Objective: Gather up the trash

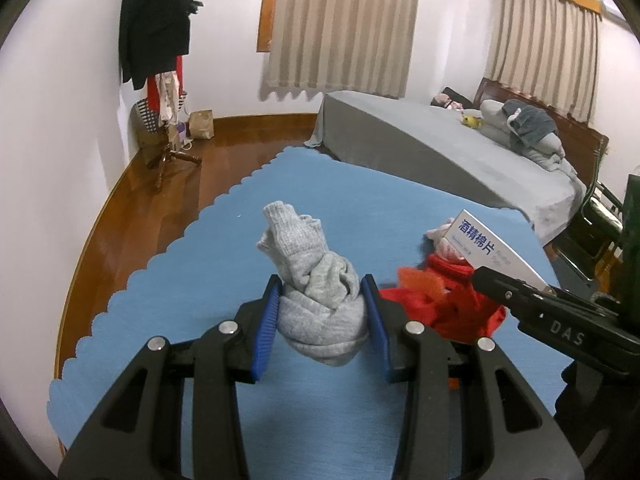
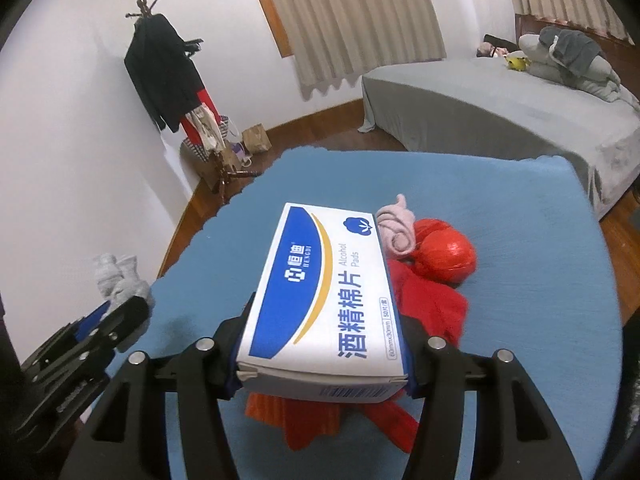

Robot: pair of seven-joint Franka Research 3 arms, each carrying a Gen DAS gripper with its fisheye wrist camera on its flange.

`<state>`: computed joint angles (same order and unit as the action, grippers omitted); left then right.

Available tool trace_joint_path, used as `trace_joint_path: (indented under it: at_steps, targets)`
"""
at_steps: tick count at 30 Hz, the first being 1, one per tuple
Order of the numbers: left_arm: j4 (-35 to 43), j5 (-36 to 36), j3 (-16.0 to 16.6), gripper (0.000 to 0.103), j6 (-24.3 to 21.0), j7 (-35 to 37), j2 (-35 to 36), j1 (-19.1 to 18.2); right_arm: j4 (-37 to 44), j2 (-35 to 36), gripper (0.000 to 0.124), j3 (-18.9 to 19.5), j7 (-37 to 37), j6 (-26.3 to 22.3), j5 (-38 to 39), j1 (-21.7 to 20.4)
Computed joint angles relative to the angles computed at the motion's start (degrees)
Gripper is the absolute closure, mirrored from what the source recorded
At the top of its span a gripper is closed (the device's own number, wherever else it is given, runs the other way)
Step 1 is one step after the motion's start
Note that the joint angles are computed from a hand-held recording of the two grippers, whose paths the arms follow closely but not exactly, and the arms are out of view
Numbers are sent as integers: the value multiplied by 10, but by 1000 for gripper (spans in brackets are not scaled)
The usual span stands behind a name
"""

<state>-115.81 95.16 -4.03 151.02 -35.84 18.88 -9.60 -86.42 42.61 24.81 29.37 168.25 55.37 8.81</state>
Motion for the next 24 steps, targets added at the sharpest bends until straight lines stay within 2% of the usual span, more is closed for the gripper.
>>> trace_joint_path:
  at_steps: [5,12,14,17,20,24]
  targets:
    - [15,-1,-5,64,1,10,3,-9,-35,-29,67,34,-68,6,48,-40]
    - [39,-4,-10,64,2,25,14,-29,-75,-76,67,37,-166,1,150,-66]
    - [44,-4,-9,64,4,27,17,-32,-84,-87,67,30,-181,-16,174,-72]
    - [53,-8,-9,64,6,33,23,-39,-83,-92,67,4,-184,-23,183,-56]
    - [61,-18,-7,64,11,42,34,-43,-74,-80,67,-38,-144,-29,164,-26]
    - [65,-35,-2,64,18,55,45,-48,-55,-52,67,-61,-107,-22,130,-1]
